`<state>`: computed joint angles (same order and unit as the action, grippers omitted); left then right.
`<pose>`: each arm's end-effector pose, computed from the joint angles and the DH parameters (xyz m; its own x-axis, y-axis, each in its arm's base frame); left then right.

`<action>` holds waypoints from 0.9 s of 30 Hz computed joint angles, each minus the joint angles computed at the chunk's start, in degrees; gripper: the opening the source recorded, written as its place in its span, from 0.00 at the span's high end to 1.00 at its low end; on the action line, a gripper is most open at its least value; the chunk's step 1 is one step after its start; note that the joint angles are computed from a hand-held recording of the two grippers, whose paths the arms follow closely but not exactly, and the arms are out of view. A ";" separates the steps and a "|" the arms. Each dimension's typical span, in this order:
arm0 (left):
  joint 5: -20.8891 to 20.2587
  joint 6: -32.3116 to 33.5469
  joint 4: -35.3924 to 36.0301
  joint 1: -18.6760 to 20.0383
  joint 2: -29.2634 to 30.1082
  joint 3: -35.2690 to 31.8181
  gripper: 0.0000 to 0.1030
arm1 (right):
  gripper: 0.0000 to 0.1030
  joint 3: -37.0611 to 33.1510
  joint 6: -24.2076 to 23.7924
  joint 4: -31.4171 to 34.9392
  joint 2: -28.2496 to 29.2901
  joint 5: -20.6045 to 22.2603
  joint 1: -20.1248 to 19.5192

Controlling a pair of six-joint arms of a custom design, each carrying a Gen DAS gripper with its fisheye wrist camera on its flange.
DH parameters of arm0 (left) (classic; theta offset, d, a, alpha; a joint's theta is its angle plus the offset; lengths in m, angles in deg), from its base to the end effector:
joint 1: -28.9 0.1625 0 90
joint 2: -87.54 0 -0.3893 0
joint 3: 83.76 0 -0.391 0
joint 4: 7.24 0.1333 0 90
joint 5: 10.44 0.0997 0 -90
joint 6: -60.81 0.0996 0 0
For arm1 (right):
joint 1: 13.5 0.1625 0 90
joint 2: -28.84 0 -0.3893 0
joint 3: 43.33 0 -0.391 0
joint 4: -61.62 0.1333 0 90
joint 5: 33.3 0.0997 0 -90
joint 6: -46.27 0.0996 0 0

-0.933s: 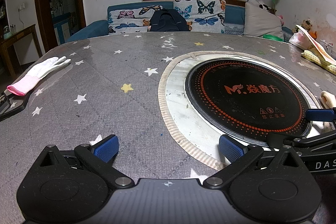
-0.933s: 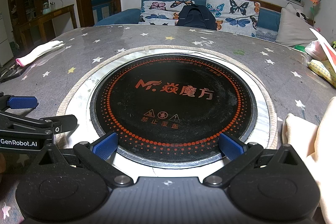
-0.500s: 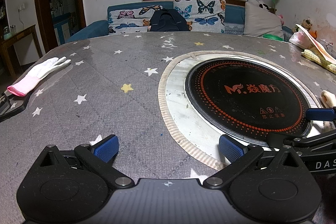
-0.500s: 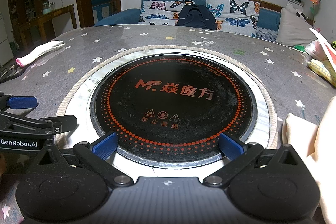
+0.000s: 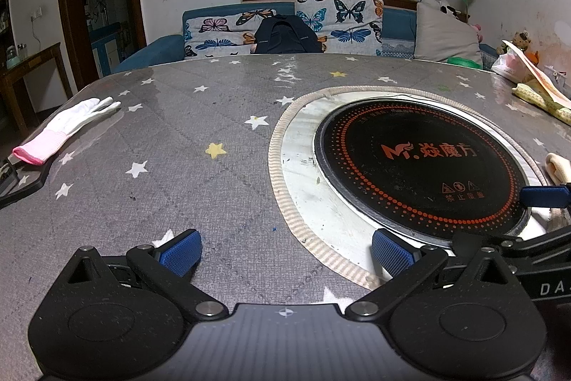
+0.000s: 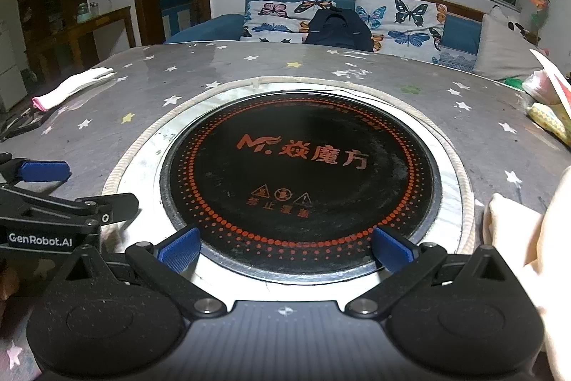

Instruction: Fold clothes

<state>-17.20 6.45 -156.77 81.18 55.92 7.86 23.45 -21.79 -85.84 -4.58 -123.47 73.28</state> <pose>-0.1997 -0.6377 0.0154 -0.5485 -0.5971 -0.5853 0.2849 0.5247 -0.8022 0.0888 -0.7894 0.1117 -0.4206 -0.8239 0.3798 -0.9069 0.3938 -0.1501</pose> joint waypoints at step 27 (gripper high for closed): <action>-8.49 13.34 -10.90 -4.05 5.75 -6.96 0.00 | 0.00 8.07 -0.15 1.15 -11.99 6.43 -4.41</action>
<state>-25.68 19.79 -167.67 77.13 61.67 0.90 31.53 -21.94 -84.68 -16.58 -117.04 68.87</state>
